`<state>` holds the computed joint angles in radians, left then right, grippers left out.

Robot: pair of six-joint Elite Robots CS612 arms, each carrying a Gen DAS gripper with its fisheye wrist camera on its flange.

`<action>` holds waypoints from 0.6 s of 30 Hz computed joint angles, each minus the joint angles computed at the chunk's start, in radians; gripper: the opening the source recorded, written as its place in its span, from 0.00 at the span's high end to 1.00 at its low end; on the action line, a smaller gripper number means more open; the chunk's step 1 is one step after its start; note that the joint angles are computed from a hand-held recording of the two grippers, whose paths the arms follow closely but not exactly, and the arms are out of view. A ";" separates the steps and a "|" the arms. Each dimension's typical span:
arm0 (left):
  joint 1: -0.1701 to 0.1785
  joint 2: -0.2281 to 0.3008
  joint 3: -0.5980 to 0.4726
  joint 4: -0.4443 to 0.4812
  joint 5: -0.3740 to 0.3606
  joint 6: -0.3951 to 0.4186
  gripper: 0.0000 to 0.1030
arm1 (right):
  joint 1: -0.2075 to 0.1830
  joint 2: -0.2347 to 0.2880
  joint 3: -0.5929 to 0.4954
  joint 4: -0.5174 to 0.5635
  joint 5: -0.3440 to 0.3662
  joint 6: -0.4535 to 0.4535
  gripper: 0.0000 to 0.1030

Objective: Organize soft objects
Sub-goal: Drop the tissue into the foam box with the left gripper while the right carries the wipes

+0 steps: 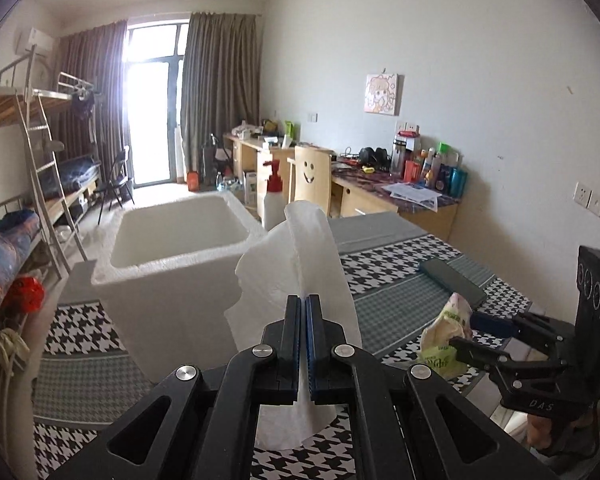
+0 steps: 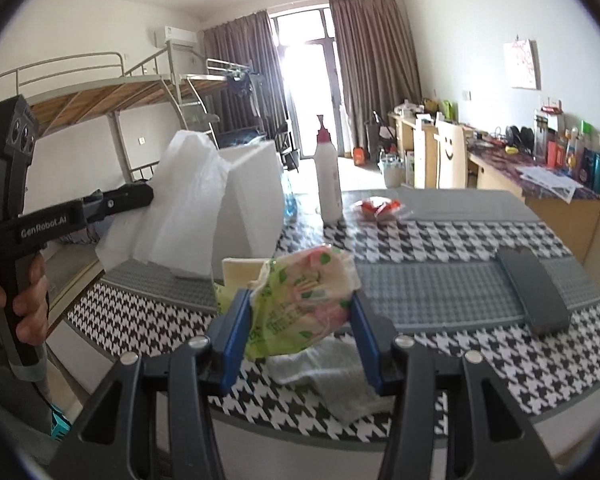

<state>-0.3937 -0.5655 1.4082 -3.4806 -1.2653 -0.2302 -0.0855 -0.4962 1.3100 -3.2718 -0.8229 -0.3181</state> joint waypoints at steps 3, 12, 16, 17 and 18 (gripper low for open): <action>0.000 -0.004 0.002 -0.017 0.022 0.004 0.97 | 0.002 0.000 -0.013 -0.021 0.012 0.012 0.48; 0.008 -0.012 0.001 -0.056 0.050 0.009 0.97 | 0.013 0.005 -0.055 -0.038 0.032 0.041 0.48; 0.008 -0.011 -0.009 -0.075 0.073 0.020 0.97 | 0.015 0.011 -0.075 -0.057 0.041 0.062 0.48; 0.008 -0.010 -0.012 -0.078 0.078 0.022 0.97 | 0.015 0.013 -0.081 -0.061 0.043 0.070 0.48; 0.008 -0.009 -0.016 -0.081 0.084 0.024 0.97 | 0.015 0.015 -0.086 -0.065 0.045 0.076 0.48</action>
